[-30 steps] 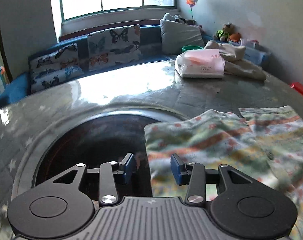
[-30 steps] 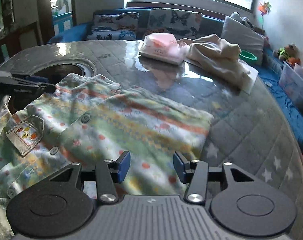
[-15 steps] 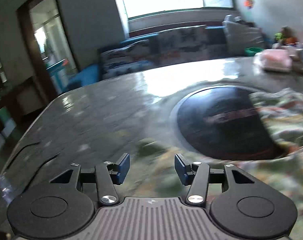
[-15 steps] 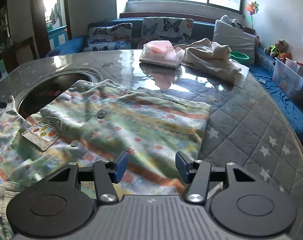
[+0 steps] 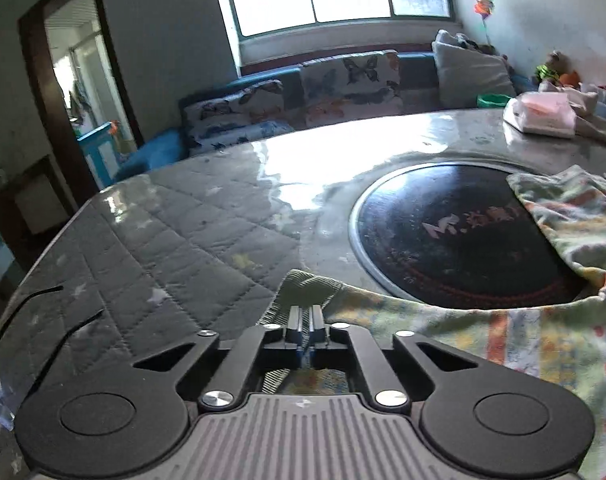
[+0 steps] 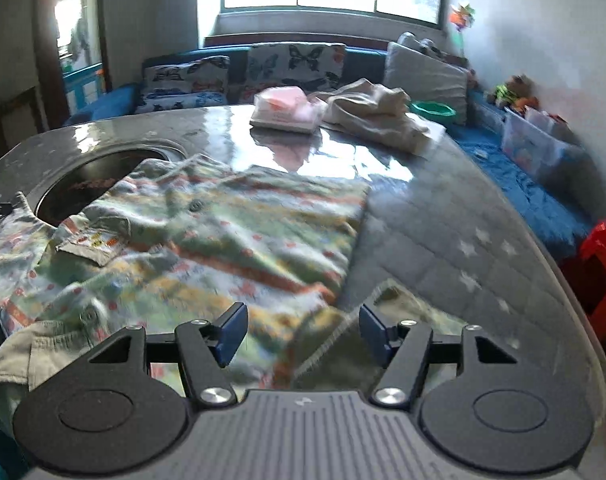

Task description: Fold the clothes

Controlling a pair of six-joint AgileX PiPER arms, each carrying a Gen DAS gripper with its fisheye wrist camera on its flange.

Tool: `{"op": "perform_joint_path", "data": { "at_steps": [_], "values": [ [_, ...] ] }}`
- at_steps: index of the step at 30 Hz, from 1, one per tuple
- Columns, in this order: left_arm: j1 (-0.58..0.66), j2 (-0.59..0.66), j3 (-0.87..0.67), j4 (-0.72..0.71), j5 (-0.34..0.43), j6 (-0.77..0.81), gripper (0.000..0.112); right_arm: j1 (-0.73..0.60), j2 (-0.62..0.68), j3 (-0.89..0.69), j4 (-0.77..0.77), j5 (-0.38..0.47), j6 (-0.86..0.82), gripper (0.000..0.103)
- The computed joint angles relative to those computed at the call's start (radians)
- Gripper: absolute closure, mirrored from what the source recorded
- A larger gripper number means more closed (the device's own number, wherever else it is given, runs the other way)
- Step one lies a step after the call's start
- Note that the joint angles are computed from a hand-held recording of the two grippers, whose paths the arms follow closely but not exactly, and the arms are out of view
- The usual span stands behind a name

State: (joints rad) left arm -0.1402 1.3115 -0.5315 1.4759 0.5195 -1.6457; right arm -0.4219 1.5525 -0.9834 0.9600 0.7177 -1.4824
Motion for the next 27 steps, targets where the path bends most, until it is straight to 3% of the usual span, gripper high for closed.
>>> {"op": "perform_joint_path", "data": {
  "at_steps": [3,8,10,12,14,20,23,25,27],
  "values": [
    [0.013,-0.02,0.012,-0.039,0.049,0.005,0.112,-0.003,-0.01,0.03,0.014,-0.006,-0.02,0.04],
    [0.093,-0.142,0.057,-0.13,-0.044,0.124,0.109,0.046,0.006,0.045,0.07,-0.027,-0.07,0.04],
    [0.086,-0.164,0.057,-0.16,-0.067,0.176,0.099,0.078,0.033,0.018,0.078,-0.034,-0.068,0.04],
    [0.049,-0.141,0.048,-0.116,-0.043,0.148,0.073,0.113,0.073,-0.026,0.072,-0.046,-0.046,0.04],
    [0.016,-0.115,0.04,-0.075,-0.022,0.123,0.062,0.139,0.115,-0.076,0.049,-0.05,0.002,0.04],
    [0.032,-0.047,0.017,-0.041,-0.051,0.129,0.048,0.187,0.203,-0.166,-0.017,-0.082,0.1,0.04],
    [0.065,-0.038,0.005,-0.06,-0.086,0.147,0.048,0.198,0.222,-0.178,-0.041,-0.099,0.136,0.04],
    [0.113,-0.049,0.006,-0.098,-0.158,0.197,0.056,0.203,0.232,-0.183,-0.052,-0.108,0.154,0.04],
    [0.165,-0.063,0.01,-0.17,-0.259,0.287,0.091,0.205,0.229,-0.176,-0.045,-0.113,0.15,0.04]
  ]
}}
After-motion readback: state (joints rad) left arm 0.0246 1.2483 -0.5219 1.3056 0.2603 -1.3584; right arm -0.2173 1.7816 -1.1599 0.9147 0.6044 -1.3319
